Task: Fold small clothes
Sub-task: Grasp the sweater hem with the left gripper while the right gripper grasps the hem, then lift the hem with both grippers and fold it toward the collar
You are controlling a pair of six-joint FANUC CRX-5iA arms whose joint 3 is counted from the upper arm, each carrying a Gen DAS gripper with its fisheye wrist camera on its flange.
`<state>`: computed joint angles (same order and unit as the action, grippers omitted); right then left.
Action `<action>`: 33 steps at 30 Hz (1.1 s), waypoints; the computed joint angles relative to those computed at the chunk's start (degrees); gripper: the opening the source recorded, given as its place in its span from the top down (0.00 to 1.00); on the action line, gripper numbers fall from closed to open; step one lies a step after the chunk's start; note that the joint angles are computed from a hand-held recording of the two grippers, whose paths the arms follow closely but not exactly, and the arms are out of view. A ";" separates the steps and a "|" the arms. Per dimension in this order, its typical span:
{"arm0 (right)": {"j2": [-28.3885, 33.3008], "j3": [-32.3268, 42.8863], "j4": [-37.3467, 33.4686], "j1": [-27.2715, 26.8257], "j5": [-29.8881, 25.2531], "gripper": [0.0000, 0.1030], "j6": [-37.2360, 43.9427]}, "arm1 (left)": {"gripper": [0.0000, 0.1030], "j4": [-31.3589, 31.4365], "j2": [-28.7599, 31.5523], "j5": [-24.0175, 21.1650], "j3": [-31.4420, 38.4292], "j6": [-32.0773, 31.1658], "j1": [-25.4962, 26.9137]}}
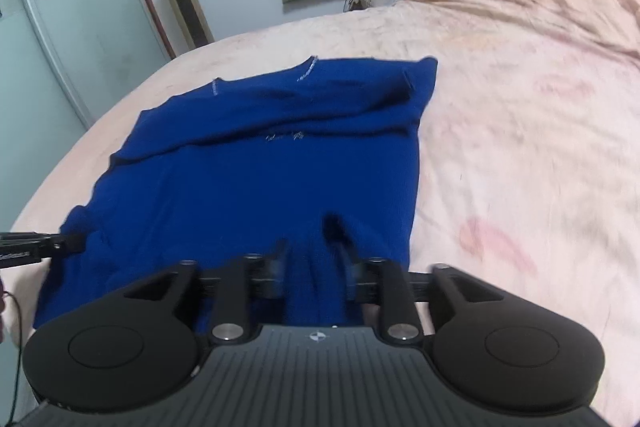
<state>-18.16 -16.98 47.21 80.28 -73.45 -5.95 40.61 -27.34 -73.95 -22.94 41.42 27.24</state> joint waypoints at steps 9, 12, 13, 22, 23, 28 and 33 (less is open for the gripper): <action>-2.81 -2.41 -1.98 9.76 -5.37 0.44 -8.27 | 0.26 4.27 -4.82 -11.02 -4.94 -6.67 10.96; 1.17 0.43 -2.44 10.48 -7.83 0.55 -2.12 | 0.37 2.24 -6.77 -10.00 -4.91 -9.82 9.13; 2.45 1.51 -2.60 10.28 -8.55 0.71 -0.40 | 0.51 1.44 -7.30 -9.73 -4.70 -10.60 8.26; -3.84 -1.58 6.49 12.75 -2.47 0.88 -5.12 | 0.91 13.63 -8.66 -18.62 -4.71 -17.92 15.71; -4.52 -1.74 8.32 13.73 -2.76 0.88 -5.51 | 0.91 16.54 -8.98 -20.14 -5.00 -19.27 17.74; -6.95 -2.68 15.41 16.13 -2.31 0.88 -7.74 | 0.91 26.26 -8.50 -23.83 -5.09 -19.59 22.99; -8.84 -4.29 17.96 14.42 2.48 0.88 -9.14 | 0.91 28.45 -9.21 -20.73 -6.90 -17.63 23.25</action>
<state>-27.00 -21.28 65.17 94.69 -70.96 -15.09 69.07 -36.55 -94.67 -29.84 23.79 50.49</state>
